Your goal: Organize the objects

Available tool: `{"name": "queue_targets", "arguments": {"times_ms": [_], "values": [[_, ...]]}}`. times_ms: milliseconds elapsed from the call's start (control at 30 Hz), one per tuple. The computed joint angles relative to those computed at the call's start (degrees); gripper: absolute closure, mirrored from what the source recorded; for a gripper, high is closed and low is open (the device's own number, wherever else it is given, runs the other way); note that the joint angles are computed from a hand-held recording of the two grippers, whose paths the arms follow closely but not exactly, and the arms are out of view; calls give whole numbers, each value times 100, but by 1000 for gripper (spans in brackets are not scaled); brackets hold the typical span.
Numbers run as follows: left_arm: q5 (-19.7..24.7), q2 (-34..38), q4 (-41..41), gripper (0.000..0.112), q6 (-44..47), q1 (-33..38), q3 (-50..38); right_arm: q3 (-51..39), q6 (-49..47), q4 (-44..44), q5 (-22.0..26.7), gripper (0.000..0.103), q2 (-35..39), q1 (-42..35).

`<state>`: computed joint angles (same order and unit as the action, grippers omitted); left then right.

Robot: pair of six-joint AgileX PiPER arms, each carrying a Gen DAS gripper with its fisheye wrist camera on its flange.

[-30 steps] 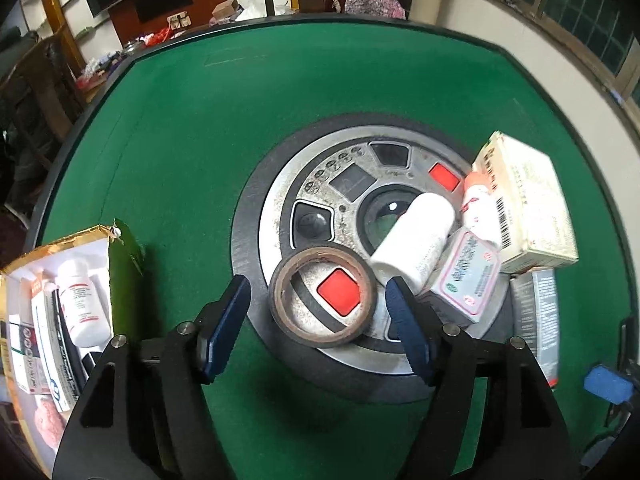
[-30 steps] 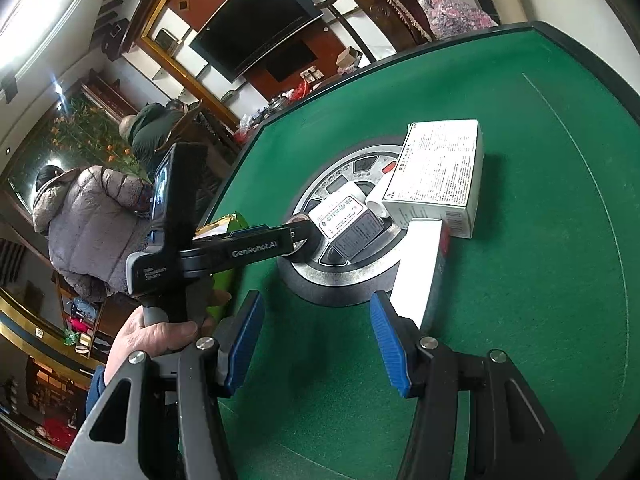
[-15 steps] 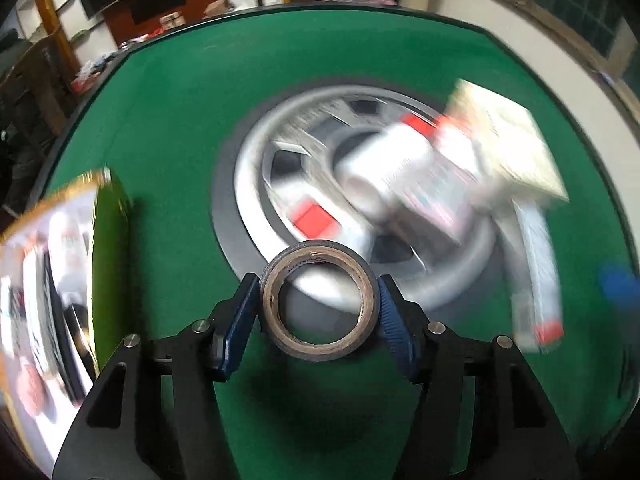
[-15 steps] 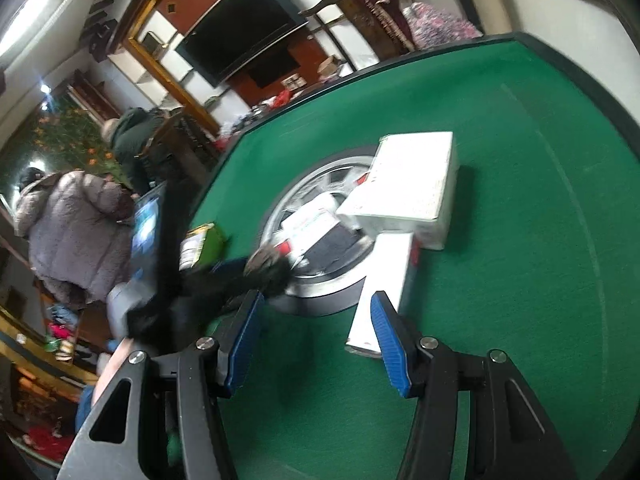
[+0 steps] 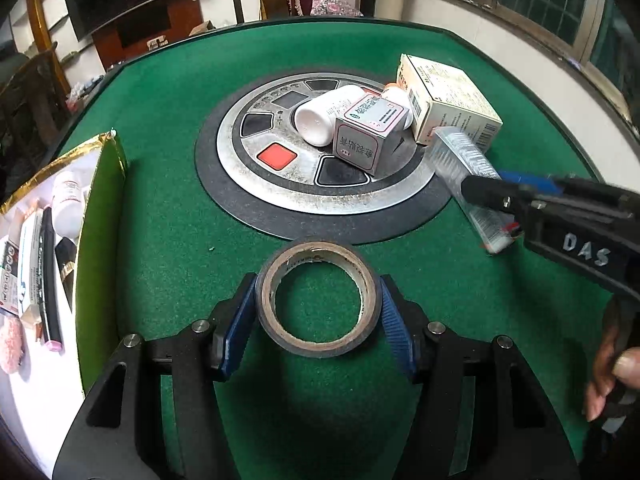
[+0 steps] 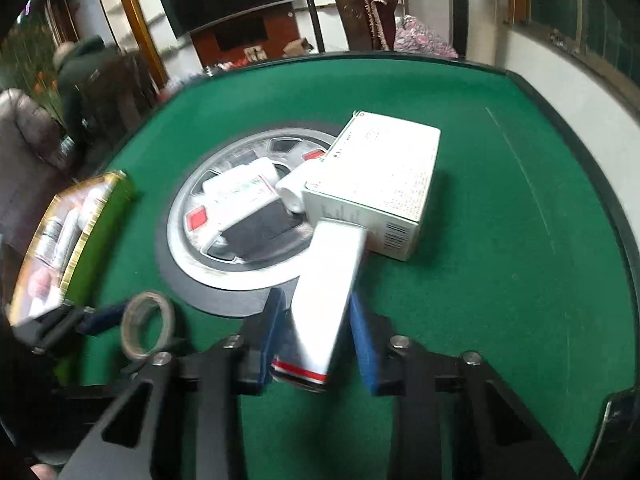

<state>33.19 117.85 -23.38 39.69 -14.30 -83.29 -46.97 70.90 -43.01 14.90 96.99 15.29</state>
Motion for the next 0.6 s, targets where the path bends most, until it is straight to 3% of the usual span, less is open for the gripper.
{"name": "queue_targets", "arguments": {"times_ms": [267,400,600], "values": [[-331,-146,-381,50,426,16,378,513,854,-934,-124,77,-390,98],[-382,-170,-504,40,606,-12,466,480,815,-916,-174,77,-309,268],[-440,-187,-590,33,674,-8,525,346,1426,-1515,54,77,-97,495]]}}
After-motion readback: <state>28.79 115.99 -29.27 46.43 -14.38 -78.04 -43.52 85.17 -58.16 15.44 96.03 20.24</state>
